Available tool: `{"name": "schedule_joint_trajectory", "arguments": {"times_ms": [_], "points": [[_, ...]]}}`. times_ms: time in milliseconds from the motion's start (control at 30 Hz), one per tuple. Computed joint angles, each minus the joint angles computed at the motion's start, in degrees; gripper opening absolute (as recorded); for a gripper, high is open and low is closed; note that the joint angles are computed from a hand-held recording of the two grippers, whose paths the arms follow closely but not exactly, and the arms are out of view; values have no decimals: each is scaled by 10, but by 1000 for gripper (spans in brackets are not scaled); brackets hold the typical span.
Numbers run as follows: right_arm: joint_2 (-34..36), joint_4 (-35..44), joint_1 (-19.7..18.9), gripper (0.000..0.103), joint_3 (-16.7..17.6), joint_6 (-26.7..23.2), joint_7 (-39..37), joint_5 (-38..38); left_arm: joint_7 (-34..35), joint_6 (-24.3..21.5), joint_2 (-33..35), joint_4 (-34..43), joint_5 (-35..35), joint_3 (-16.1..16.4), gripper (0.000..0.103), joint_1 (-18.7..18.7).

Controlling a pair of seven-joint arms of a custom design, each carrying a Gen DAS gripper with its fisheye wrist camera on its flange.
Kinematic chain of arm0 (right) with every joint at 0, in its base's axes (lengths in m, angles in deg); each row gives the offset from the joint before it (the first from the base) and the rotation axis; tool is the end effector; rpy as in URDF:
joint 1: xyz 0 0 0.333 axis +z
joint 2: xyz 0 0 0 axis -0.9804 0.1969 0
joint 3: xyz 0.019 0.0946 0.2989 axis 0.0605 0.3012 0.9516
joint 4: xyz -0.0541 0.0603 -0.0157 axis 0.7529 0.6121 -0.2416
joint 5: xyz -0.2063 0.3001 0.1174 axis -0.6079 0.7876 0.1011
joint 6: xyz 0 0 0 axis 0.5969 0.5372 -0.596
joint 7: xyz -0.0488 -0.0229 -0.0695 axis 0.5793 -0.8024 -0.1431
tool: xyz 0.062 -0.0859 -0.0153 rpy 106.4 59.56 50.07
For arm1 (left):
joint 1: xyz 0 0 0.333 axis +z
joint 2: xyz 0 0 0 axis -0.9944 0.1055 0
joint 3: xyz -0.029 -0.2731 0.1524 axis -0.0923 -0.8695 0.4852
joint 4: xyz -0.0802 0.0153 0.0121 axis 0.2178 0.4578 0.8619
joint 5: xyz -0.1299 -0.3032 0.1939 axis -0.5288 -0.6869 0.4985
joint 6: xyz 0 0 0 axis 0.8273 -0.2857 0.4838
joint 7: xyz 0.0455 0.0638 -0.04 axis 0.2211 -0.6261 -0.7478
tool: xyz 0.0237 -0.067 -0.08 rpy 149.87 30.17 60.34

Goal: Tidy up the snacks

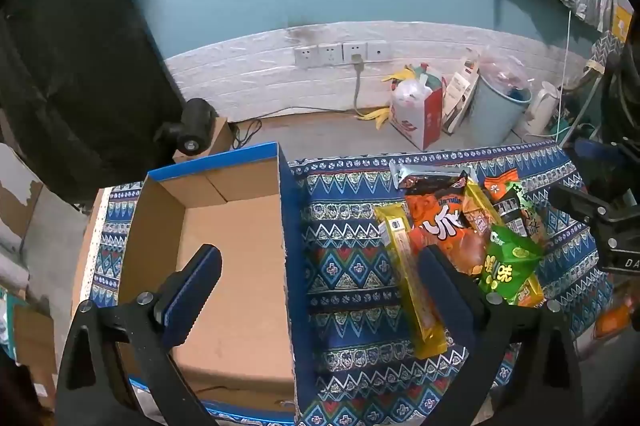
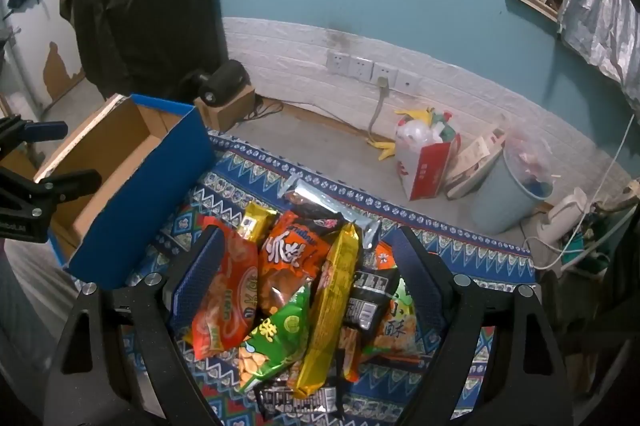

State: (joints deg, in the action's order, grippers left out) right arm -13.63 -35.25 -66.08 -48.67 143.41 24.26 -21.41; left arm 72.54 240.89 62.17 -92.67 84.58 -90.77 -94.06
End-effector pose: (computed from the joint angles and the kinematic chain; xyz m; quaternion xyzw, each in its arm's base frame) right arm 0.5928 0.1659 0.5358 -0.7536 0.5879 -0.1672 0.2420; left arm 0.5407 -0.2158 0.4784 -0.5828 0.7521 -0.2071 0.2276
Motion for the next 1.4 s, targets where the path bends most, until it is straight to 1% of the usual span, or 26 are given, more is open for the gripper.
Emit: {"name": "schedule_joint_trajectory", "arguments": {"times_ms": [100, 133, 233, 533, 1400], "points": [[0, 1, 0, 84, 0, -2, -2, 2, -3, 3, 1, -1, 3, 1, 100, 0], [0, 1, -1, 84, 0, -2, -3, 3, 4, -1, 0, 1, -7, 0, 100, 0], [0, 1, 0, 84, 0, -2, -3, 4, 6, -4, 0, 1, -10, 0, 100, 0], [0, 1, 0, 84, 0, -4, -5, 5, -6, 2, -1, -3, 2, -1, 100, -1], [1, 1, 1, 84, 1, -6, -3, 3, -6, -2, -3, -4, 1, -2, 100, -1]]}}
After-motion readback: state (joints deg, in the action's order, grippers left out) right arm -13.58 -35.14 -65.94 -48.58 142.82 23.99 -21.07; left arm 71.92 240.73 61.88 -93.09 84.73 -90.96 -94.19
